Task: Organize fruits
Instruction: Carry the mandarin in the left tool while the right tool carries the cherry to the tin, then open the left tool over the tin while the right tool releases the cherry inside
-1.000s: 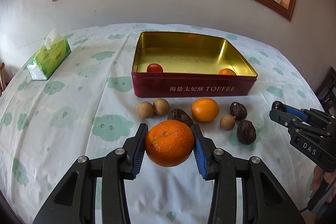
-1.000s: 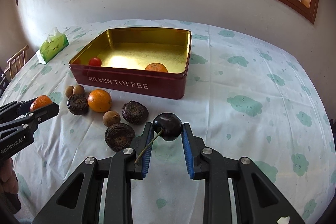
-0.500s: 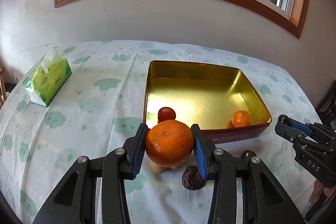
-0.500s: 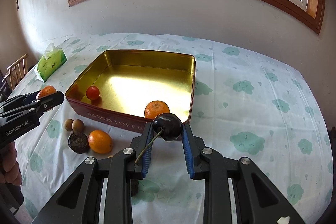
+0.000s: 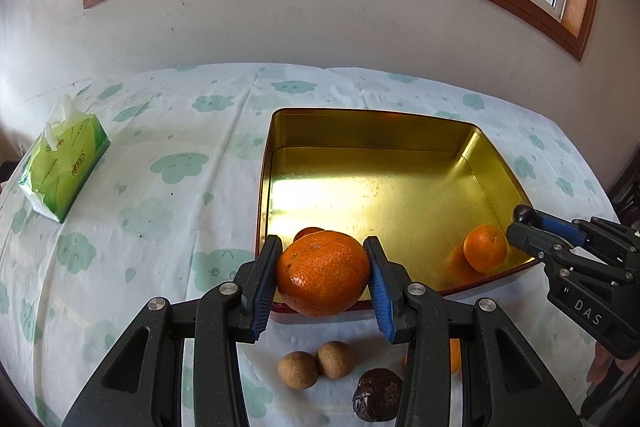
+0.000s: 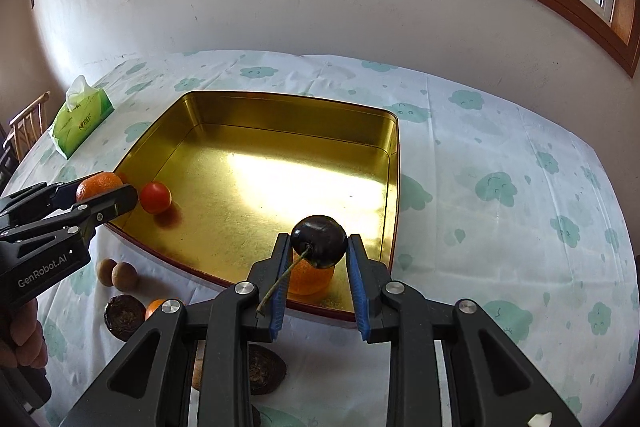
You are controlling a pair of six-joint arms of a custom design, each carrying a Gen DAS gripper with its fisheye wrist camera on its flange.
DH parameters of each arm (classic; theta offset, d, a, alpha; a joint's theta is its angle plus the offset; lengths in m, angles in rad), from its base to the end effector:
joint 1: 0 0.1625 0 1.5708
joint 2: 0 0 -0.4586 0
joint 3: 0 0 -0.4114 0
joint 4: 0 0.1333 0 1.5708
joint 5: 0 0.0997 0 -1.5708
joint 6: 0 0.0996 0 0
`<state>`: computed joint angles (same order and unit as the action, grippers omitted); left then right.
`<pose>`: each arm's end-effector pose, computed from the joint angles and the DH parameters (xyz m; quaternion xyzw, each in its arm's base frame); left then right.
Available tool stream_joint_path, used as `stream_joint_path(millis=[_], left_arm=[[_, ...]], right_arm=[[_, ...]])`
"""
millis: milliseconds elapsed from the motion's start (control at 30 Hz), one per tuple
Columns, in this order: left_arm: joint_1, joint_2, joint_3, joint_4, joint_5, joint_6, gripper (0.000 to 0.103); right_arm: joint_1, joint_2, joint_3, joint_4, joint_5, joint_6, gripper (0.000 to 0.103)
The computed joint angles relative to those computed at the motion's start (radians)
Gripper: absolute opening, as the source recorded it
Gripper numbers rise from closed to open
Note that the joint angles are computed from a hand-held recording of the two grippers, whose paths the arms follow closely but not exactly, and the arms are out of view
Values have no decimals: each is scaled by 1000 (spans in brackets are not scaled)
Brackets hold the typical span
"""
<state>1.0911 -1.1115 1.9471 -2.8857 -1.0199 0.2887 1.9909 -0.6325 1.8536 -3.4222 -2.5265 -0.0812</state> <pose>-0.1156 -0.6239 0.2391 0.2905 0.8909 -0.2526 0.2412 0.3024 -0.5497 0.0594 0.0713 -0.8532 0.3450 0.3845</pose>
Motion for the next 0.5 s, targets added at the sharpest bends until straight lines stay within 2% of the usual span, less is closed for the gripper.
stream_joint_path(millis=[500], left_arm=[[2,42,-26,23,31,-8,43]], right_arm=[[-23,2,-10,31,23,24,26]])
